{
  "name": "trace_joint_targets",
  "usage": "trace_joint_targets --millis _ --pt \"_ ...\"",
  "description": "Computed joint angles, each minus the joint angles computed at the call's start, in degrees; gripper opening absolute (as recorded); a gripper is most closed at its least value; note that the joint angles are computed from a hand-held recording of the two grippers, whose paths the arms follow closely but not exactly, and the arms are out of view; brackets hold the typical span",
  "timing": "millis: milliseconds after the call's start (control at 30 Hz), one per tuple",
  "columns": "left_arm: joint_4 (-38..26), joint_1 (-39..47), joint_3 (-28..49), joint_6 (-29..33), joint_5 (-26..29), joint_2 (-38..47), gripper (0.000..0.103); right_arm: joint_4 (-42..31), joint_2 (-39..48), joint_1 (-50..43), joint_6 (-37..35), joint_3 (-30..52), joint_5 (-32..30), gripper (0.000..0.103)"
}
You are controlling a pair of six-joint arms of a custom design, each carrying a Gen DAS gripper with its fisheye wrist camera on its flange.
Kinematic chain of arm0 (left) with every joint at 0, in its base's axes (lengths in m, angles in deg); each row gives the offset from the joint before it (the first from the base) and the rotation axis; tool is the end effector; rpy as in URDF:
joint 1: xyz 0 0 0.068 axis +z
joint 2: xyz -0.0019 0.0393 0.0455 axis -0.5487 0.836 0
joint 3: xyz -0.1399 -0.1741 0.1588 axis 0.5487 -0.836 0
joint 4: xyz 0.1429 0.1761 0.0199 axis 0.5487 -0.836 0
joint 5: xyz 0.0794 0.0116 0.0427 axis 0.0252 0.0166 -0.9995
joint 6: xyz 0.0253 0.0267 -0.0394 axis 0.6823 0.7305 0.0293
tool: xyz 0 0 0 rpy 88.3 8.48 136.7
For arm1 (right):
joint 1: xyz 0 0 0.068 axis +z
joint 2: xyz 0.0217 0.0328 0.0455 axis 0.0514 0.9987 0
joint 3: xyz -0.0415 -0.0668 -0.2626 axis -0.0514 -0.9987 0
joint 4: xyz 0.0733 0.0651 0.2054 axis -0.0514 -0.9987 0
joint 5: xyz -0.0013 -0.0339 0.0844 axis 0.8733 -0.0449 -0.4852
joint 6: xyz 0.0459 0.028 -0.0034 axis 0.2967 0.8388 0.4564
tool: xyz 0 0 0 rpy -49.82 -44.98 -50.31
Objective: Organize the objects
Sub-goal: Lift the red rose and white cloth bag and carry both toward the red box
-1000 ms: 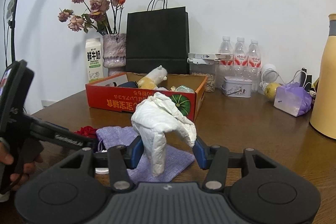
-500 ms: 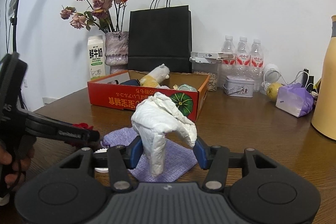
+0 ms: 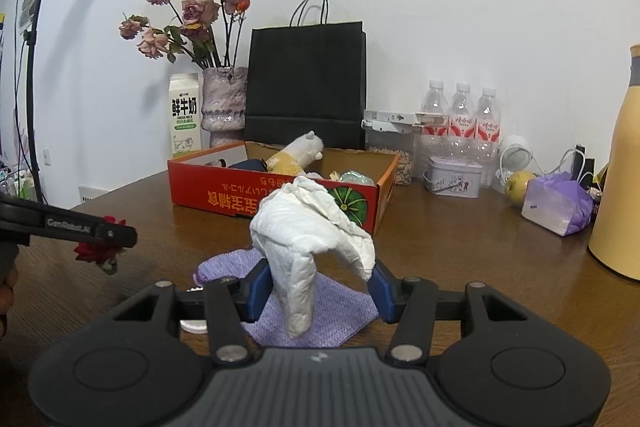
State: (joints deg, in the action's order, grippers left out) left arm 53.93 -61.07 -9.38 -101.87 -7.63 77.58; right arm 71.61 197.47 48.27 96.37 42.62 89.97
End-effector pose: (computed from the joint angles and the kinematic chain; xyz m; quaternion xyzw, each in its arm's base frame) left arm 0.2292 -0.1061 0.0848 -0.0318 0.8608 -0.0476 0.5057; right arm 0.1931 0.1687 0.0975 -0.0935 0.8080 0.0535 0.5792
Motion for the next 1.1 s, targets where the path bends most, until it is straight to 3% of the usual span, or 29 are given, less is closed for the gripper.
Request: trace_joint_targets --millis 133,500,1100 --pt "1.68 -1.6 -1.1 0.87 -2.26 -0.23 0.043 -0.56 -0.24 0.87 -0.57 0.49 0.07 0.051" --pt "-3.43 -2.53 1.38 3.05 -1.74 -5.18 0.042 -7.37 -4.12 1.17 -2.41 5.22 -2.55 0.051" --pt "-13.93 0.75 15.04 5.32 -0.88 -7.84 0.041 -21.89 -4.75 -3.73 -5.12 21.65 -7.76 0.05"
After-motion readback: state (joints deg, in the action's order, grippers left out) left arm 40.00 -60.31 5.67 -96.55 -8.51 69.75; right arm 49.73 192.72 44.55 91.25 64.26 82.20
